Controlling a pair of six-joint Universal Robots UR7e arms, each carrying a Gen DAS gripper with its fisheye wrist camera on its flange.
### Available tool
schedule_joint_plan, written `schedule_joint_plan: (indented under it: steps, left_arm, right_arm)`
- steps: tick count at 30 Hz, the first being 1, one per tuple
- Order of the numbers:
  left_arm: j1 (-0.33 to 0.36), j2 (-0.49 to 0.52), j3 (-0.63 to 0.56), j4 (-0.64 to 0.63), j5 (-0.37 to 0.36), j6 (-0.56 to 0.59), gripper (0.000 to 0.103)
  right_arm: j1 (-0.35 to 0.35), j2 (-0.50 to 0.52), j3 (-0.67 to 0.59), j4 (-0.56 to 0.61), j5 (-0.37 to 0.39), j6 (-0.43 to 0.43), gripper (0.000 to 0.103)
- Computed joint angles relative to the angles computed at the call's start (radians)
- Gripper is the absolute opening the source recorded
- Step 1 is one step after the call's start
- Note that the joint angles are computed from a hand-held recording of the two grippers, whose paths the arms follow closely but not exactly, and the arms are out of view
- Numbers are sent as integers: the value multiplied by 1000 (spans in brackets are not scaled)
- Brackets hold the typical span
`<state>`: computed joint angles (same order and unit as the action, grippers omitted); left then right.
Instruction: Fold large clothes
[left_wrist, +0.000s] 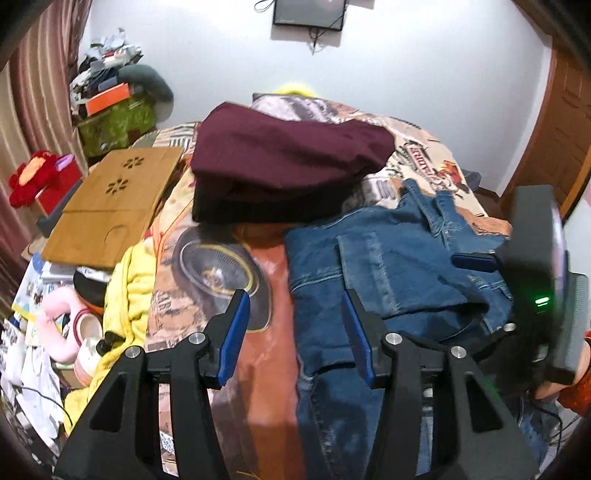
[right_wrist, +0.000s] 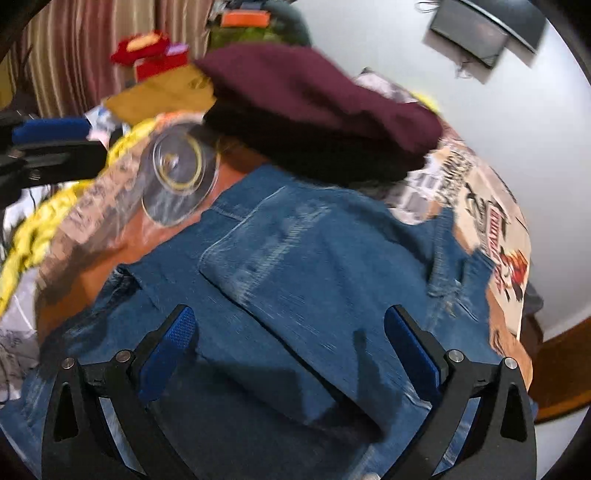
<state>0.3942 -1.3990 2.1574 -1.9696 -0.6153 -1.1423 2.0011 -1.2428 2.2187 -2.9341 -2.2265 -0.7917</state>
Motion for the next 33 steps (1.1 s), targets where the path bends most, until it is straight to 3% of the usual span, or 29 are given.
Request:
schedule_joint_plan:
  steps: [5, 7, 10, 15, 18, 27, 29, 33]
  left_arm:
    - [19, -8, 29, -14, -30, -13, 50]
    - [27, -11, 40, -33, -42, -7, 50]
    - [35, -9, 44, -47, -50, 1, 50]
    - [47, 3, 48, -88, -59, 34, 50]
    - [71, 24, 43, -113, -83, 47, 50]
    - [120, 104, 30, -150, -151, 98, 51]
    - [131, 124, 27, -148, -157, 108, 55]
    - [135, 177, -14, 20, -110, 34, 56]
  right_arm:
    - [-20, 74, -22, 18, -38, 5, 77]
    - [-35, 55, -28, 41, 3, 28, 62]
    - [-56, 20, -46, 117, 72, 67, 52]
    - [-53, -20, -52, 194, 127, 85, 22]
    - [-47, -38, -43, 192, 136, 78, 18]
    - [-69, -122, -38, 215, 243, 162, 16]
    - [-77, -128, -45, 239, 255, 172, 16]
    - [-87, -155, -27, 198, 255, 159, 14]
